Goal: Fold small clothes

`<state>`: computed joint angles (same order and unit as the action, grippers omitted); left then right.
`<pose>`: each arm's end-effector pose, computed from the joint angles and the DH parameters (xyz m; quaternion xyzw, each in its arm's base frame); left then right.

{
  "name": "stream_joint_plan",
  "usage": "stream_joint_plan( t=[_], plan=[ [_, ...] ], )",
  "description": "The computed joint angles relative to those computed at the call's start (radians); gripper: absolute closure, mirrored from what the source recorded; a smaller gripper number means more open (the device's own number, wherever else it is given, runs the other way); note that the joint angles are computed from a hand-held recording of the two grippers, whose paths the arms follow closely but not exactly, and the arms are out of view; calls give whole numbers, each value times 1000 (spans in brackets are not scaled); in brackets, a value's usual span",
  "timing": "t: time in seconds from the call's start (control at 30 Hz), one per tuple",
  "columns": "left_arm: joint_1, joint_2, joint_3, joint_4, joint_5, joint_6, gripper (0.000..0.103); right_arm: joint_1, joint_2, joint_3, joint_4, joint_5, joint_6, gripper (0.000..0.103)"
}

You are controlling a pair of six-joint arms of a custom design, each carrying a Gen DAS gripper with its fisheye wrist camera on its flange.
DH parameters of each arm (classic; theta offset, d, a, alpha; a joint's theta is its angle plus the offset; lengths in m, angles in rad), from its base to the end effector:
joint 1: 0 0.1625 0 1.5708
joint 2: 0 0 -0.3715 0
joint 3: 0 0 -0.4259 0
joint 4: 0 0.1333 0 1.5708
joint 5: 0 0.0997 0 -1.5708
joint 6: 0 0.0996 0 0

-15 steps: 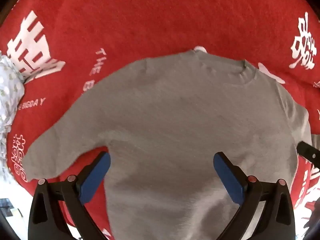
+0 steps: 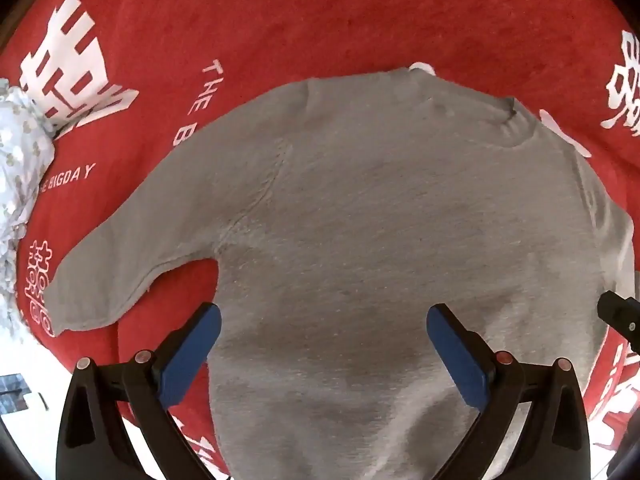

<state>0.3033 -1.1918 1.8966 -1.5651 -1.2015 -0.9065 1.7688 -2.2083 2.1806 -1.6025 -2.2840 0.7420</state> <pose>-0.4046 -0.3040 0.0963 0.2283 0.8952 0.0067 0.3827 0.1275 -0.2892 0.4036 -0.2616 -0.8995 0.1828 0.2985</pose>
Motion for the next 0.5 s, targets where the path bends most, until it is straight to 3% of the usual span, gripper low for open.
stream_joint_plan(
  t=[0.5],
  plan=[
    [15, 52, -63, 48, -17, -27, 0, 10, 24, -6, 28, -11, 22, 0]
  ],
)
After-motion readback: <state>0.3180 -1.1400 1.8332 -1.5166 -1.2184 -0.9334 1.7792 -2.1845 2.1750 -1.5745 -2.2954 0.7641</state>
